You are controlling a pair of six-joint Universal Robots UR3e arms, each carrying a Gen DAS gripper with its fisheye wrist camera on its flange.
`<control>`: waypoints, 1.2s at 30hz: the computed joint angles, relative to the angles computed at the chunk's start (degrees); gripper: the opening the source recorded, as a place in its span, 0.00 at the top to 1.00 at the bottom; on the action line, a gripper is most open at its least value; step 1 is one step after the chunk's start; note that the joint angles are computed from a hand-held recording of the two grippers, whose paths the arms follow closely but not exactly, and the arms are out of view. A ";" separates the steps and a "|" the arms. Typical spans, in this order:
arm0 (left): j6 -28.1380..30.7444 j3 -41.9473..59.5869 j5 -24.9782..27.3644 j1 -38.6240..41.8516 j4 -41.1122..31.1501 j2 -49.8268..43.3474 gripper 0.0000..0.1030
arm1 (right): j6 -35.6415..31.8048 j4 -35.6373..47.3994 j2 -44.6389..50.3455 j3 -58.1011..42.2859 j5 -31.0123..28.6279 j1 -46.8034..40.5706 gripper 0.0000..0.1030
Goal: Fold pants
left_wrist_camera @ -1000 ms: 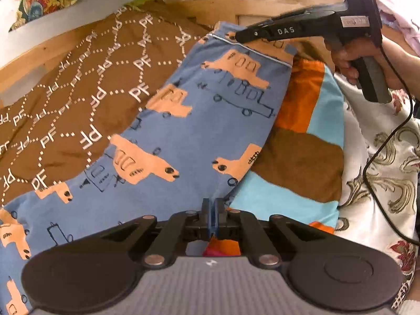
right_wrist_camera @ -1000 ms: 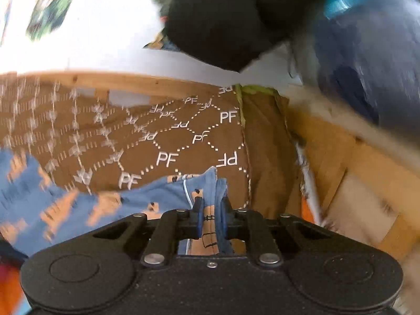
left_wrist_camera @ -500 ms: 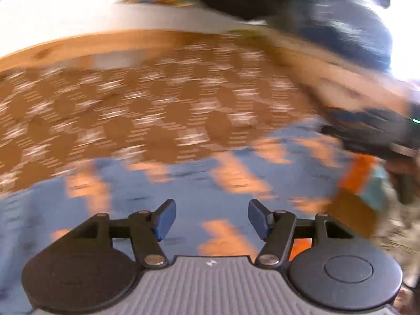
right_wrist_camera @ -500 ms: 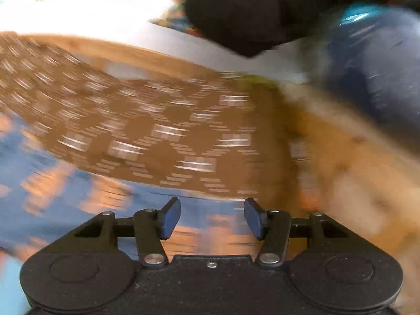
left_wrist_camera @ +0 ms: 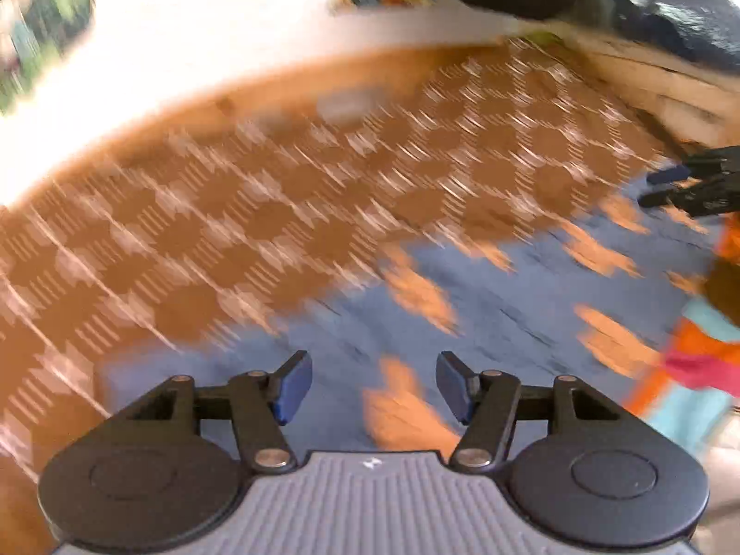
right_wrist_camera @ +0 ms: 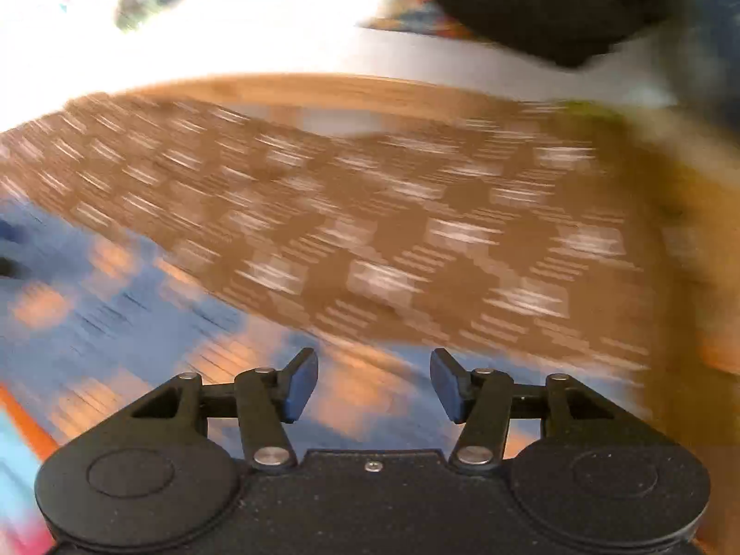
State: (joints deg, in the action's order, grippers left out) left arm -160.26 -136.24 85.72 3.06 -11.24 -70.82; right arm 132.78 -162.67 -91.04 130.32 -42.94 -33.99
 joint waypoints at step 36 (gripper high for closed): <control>-16.55 9.19 18.29 6.05 -16.97 -1.55 0.69 | 23.25 -5.30 43.98 -49.62 -10.98 38.83 0.88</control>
